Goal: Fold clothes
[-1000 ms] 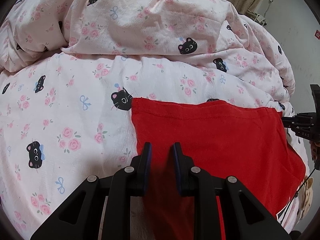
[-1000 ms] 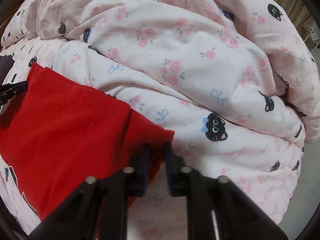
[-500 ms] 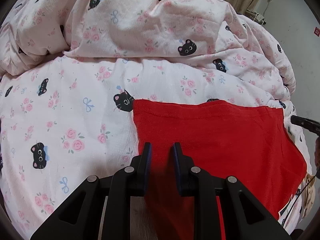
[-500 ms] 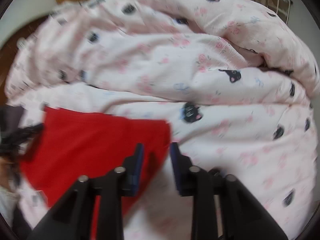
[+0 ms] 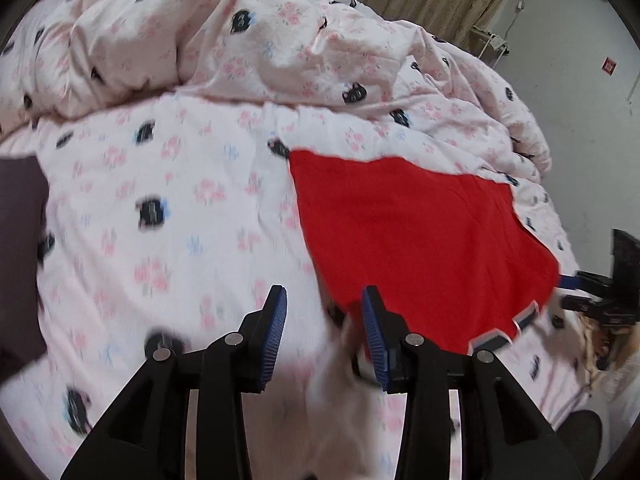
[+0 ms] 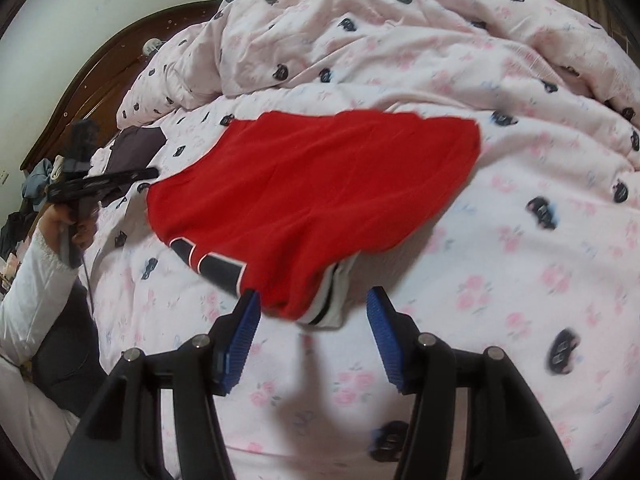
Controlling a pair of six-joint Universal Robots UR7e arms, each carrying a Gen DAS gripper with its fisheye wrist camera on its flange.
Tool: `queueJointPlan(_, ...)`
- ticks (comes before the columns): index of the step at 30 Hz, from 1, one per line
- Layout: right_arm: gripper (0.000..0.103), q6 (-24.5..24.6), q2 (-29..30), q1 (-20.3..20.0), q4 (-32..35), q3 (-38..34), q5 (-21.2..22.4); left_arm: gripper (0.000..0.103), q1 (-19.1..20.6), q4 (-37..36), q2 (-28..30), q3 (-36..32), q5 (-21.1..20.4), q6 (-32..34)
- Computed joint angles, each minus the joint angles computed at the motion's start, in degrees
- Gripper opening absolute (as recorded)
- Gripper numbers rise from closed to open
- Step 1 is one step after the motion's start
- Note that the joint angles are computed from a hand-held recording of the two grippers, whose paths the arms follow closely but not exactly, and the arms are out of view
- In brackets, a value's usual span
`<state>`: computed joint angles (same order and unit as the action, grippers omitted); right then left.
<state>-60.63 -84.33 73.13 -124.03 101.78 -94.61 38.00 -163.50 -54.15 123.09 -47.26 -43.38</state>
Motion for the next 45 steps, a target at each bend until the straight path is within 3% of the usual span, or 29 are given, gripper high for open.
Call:
queueJointPlan(7,0.057,3.6,1.0,-2.4,-4.4,3.1,7.8,0.035,-0.3,-5.7,1.4,1.9,-3.3,0.9)
queueJointPlan(12,0.051,3.3,1.0,-3.5,-3.4,3.2,9.8,0.037,-0.8,-7.5,3.1,1.0,-5.3,5.6)
queueJointPlan(15,0.035,2.4,1.3,-3.3,-2.8,2.8,8.7,0.044,-1.4,-6.2,4.2,-0.2,-4.1,7.2)
queueJointPlan(19,0.017,3.2,2.0,-3.2,-3.6,2.5,8.0,0.044,-1.5,-4.8,5.5,-1.5,-2.8,7.8)
queueJointPlan(22,0.015,4.2,2.5,-3.4,-2.6,1.9,7.7,0.041,-1.4,-3.4,6.0,-2.1,-2.4,7.9)
queueJointPlan(24,0.012,4.2,2.6,-3.4,-2.0,1.7,7.2,0.025,-1.2,-1.9,5.9,-2.3,-2.4,7.5)
queueJointPlan(27,0.01,4.3,2.7,-3.3,-1.0,1.3,6.6,0.022,-1.1,-0.9,5.4,-2.2,-2.9,7.0)
queueJointPlan(36,0.009,5.1,1.9,-3.7,6.0,-1.0,5.4,0.018,-1.4,0.1,2.6,-0.4,-4.3,4.1)
queueJointPlan(45,0.009,7.3,4.0,-3.3,8.1,-2.0,-0.7,0.023,-0.3,6.0,3.1,-1.5,-5.2,0.8)
